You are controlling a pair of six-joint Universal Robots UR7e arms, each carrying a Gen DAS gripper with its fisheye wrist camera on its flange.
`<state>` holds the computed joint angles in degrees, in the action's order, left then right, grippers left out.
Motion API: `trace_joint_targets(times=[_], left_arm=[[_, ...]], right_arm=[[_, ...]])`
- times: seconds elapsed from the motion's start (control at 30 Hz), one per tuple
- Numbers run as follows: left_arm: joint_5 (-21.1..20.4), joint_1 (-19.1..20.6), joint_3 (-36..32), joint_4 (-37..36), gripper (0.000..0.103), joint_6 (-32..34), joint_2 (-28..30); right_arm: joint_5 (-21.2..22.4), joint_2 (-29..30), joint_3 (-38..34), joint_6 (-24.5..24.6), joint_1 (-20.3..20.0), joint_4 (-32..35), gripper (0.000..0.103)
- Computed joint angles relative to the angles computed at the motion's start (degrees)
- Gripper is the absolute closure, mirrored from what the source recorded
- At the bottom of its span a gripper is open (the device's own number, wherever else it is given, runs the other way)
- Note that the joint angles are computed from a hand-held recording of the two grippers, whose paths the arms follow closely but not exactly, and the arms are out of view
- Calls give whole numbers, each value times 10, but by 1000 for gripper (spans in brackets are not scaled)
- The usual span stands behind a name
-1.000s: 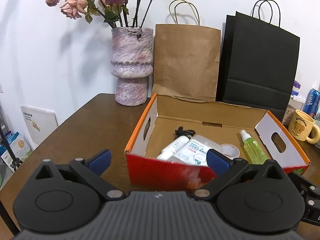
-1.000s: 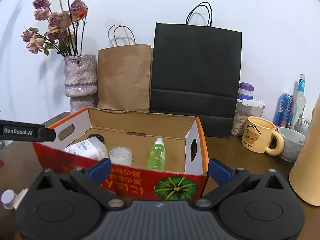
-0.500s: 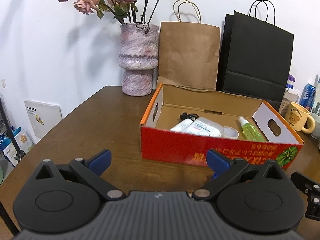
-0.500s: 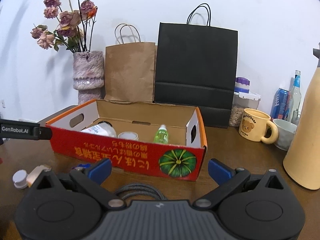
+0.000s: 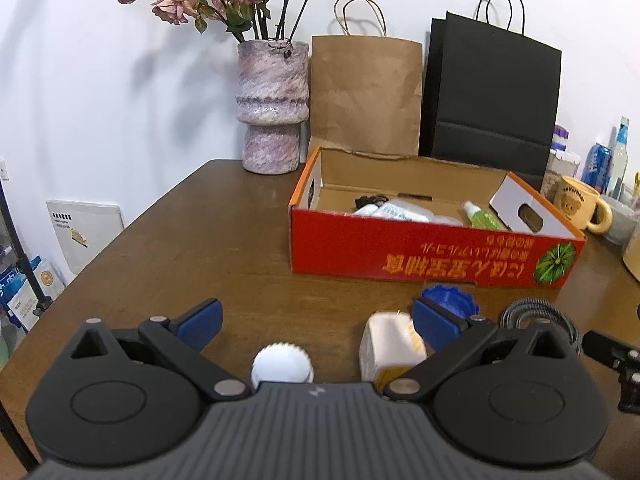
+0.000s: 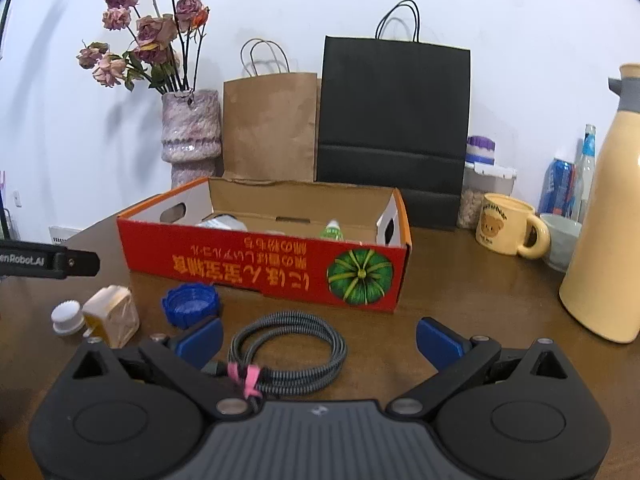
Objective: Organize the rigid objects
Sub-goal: 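Withdraw both grippers from the box toward the remaining table items, then close the right gripper on the braided cable with the pink tie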
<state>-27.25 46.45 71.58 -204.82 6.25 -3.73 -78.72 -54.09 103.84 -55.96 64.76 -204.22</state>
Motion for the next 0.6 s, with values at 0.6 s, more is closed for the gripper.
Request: trace_joint_targets(times=[0.6], left_arm=[[-2,12,97,-25,0,-29,-51]], right_arm=[[-23,-21,30,-24,-11,45,0]])
